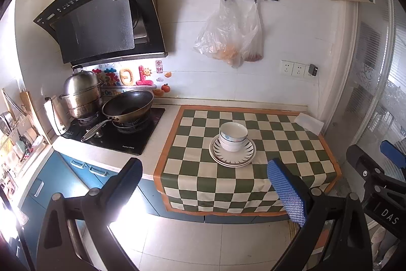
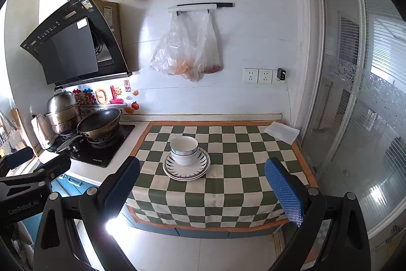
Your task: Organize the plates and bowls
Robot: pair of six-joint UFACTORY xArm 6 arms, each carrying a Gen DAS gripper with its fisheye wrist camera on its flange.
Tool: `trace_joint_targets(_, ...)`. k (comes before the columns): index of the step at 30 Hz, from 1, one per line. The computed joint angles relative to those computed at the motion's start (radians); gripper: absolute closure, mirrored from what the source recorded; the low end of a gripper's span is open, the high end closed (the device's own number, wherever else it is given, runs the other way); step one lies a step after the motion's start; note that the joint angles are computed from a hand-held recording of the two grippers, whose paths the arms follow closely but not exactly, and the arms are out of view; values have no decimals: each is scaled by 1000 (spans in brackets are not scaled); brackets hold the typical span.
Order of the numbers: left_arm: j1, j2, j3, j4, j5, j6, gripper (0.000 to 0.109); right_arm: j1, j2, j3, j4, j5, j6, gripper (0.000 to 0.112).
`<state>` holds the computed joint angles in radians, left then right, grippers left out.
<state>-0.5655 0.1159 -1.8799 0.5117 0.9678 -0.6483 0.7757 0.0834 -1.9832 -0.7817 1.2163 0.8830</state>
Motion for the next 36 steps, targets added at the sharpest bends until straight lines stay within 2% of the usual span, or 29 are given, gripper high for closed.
trace_joint_targets(20,9,25,-33,-31,-1,37,8,1,12,-8,17,55,15,12)
trace_joint_targets(36,14,26,-28,-39,-16,48,8,-3,-1,20,8,48,25,12)
